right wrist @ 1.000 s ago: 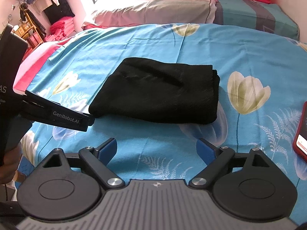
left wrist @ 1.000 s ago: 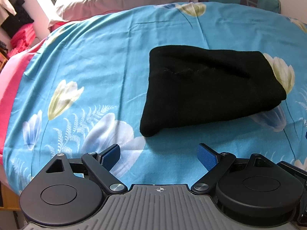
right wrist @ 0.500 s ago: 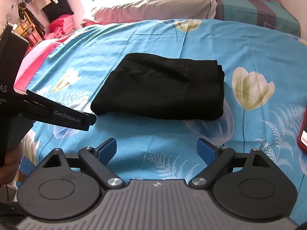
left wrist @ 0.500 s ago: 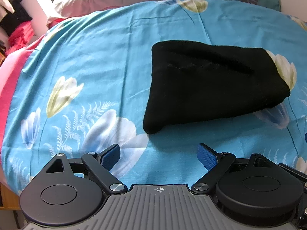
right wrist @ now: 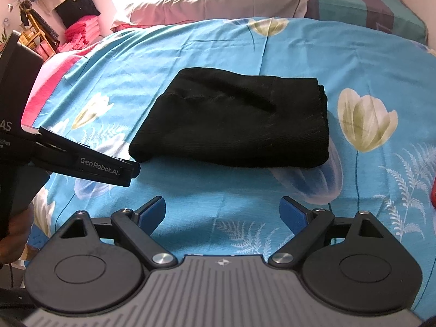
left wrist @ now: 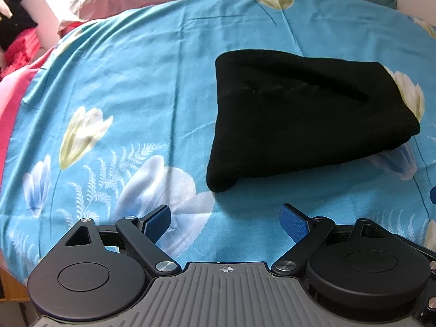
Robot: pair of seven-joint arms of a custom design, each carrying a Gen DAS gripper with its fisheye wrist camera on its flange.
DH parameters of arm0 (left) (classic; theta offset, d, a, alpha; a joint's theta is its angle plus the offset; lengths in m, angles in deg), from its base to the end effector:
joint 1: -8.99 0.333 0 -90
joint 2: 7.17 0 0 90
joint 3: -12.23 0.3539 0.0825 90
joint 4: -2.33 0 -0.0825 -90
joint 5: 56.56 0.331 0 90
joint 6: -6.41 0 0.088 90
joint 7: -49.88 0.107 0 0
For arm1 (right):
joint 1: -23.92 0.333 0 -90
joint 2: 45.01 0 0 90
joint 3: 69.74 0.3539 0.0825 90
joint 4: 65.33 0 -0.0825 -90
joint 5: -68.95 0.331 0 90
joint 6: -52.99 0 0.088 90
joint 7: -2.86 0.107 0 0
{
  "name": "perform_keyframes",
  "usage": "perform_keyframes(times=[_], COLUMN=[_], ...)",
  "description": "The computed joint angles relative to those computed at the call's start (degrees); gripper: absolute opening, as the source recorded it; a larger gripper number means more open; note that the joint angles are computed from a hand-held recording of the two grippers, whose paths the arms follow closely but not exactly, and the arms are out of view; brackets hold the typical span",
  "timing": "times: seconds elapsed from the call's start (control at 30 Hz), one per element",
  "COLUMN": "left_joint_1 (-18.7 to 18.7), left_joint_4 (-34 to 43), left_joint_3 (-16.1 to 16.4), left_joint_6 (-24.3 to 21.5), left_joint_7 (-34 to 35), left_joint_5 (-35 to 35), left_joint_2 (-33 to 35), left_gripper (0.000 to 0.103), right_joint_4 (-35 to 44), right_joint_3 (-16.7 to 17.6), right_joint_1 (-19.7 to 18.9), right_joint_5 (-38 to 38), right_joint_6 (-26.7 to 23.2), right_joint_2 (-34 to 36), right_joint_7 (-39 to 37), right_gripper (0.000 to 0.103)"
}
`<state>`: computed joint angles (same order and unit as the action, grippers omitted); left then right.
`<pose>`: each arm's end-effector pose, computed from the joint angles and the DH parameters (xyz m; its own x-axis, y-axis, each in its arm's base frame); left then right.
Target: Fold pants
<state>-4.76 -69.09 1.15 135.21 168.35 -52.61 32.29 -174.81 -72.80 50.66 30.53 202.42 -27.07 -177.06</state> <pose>0.6931 -0.2680 0.4440 -0.7703 -0.6297 -0.1008 -0.5779 0.7561 -0.3070 0.5605 0.2639 0.4388 -0.5277 -0.8208 -0.2189 -0.6577 0.5578 -0.5062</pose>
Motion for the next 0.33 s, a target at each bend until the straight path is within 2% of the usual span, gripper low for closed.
perform_keyframes(times=[0.13,0.33], left_joint_1=[0.6,-0.14], left_joint_4=[2.38,6.88], left_joint_3=[-0.87,-0.45], left_joint_6=[-1.33,-4.17], left_joint_7=[1.68,2.28], left_joint_5=[-1.29,-1.46], left_joint_2=[1.46,3.94], left_gripper=[0.103,0.103], right_joint_4=[0.99,2.43], right_joint_3=[0.15,-0.22], right_joint_1=[-0.3,-0.41], right_joint_5=[1.37,2.82], right_joint_6=[-0.29,-0.83], right_joint_2=[0.85,1.82], right_joint_7=[-0.92,-2.44], right_gripper=[0.092,0.093])
